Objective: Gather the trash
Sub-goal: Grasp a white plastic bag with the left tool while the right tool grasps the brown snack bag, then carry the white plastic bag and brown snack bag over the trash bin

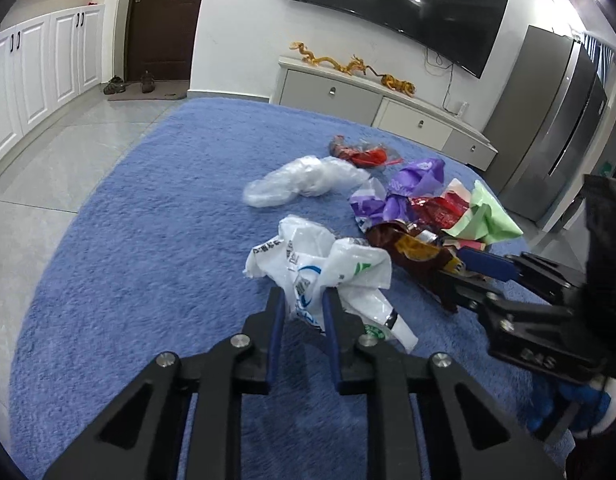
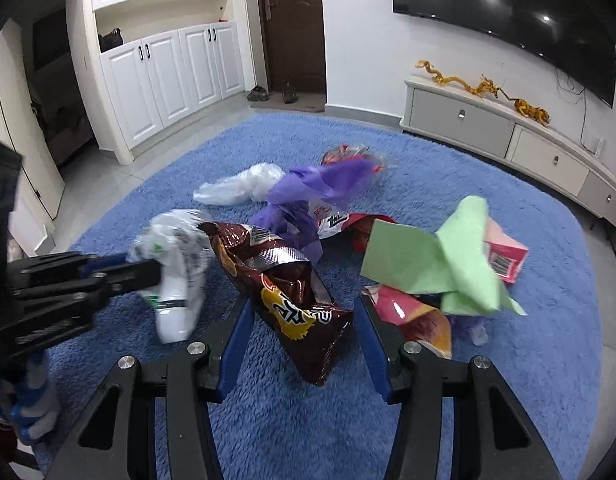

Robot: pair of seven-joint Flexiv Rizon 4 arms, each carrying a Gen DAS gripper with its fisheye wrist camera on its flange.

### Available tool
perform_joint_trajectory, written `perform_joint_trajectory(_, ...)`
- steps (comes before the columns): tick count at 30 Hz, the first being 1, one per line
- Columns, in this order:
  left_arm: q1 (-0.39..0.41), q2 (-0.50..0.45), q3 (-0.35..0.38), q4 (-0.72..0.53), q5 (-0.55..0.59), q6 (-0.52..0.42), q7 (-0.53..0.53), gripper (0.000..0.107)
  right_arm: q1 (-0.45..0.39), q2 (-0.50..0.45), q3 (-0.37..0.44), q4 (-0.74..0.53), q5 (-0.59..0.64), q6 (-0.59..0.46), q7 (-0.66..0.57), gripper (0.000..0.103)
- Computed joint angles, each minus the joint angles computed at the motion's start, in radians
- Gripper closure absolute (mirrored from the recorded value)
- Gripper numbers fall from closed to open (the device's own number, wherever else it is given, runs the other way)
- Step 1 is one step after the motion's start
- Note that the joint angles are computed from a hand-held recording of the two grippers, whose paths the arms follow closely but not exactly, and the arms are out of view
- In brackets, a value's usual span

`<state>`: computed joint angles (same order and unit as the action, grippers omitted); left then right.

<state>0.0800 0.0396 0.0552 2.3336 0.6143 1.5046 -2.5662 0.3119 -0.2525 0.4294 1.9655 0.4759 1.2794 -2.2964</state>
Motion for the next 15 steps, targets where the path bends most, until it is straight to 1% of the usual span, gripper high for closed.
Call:
perform_joint_trajectory(1, 0.0, 0.013, 0.001, 0.003, 0.009, -0.01, -0.007, 0.089, 0.005, -0.002, -0.004, 0.001, -0.006, 0.002, 0.007, 0.054)
perform_joint_trajectory(4, 0.013, 0.057, -0.007, 0.025, 0.024, -0.031, -0.022, 0.09, 0.01, 0.002, -0.008, 0.011, -0.018, 0.006, 0.019, 0.06)
perform_joint_trajectory(7, 0.036, 0.093, -0.027, 0.048, 0.019, -0.038, -0.017, 0.09, 0.021, 0.008, -0.013, 0.025, -0.042, 0.021, 0.034, 0.071)
perform_joint_trajectory(8, 0.047, 0.103, -0.044, 0.05, 0.029, -0.045, -0.029, 0.09, 0.016, 0.012, -0.006, 0.026, -0.038, 0.022, 0.024, 0.077)
perform_joint_trajectory(10, 0.059, 0.124, -0.064, 0.054, 0.028, -0.057, -0.03, 0.09, 0.008, 0.016, 0.005, 0.025, -0.03, 0.008, 0.003, 0.079)
perform_joint_trajectory(11, 0.065, 0.14, -0.072, 0.06, 0.028, -0.062, -0.03, 0.09, 0.007, 0.02, 0.009, 0.028, -0.027, 0.003, -0.009, 0.087)
perform_joint_trajectory(12, 0.071, 0.158, -0.082, 0.066, 0.028, -0.069, -0.031, 0.09, 0.008, 0.024, 0.009, 0.03, -0.024, -0.003, -0.013, 0.09)
perform_joint_trajectory(15, 0.085, 0.207, -0.101, 0.09, 0.003, -0.082, -0.013, 0.09, -0.017, 0.062, 0.03, 0.03, 0.063, -0.049, -0.08, 0.09)
